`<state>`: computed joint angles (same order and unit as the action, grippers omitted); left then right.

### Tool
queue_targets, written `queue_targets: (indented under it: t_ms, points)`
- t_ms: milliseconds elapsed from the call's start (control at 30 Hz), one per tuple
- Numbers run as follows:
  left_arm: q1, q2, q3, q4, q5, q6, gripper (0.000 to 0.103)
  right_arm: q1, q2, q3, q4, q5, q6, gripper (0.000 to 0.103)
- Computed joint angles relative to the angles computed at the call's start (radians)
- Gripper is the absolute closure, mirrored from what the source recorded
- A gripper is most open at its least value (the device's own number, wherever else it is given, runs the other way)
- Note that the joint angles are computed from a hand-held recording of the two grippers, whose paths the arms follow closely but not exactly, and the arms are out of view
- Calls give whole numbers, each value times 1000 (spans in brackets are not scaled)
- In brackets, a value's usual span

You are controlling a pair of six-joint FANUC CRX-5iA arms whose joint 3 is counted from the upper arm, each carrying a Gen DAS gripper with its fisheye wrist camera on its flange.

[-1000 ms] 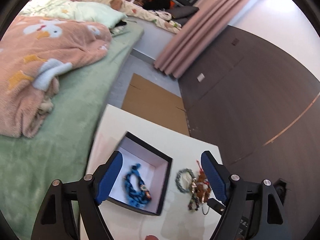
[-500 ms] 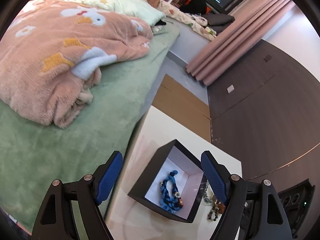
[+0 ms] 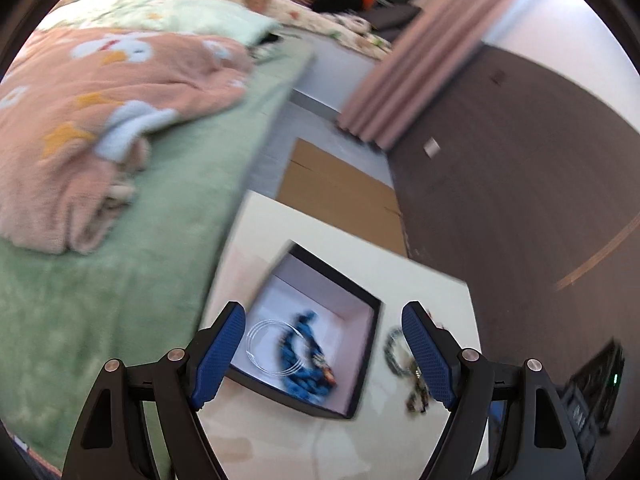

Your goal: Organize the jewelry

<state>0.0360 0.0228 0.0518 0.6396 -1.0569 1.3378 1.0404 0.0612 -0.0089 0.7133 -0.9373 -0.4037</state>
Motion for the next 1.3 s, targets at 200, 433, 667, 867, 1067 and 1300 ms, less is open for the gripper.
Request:
queue_targets:
  t_ms: [200,433,667,867,1067,1300]
  points:
    - [-52,-16,-22,4,-7,-67,22,23,-74,-65,6,-92,-105,17]
    - [-105,-33,-47,17,24,-122,22,44,-142,-131,-2,-131,-161,17]
    - [-159,-26,-52,6,52,-150,28,50,-186,-169,-18,-163,-212,17]
    - [-208,30,11,-55,18,-152,51,44,-209,-178,-48,-175,-199,17]
    - [-237,115,106,-95,-59,-116,59,25,-225,-177,-79,-175,-164,17]
    - [-274,214,202,-149,-119,-51,66,-10,-231,-178,-124,-142,-156,17]
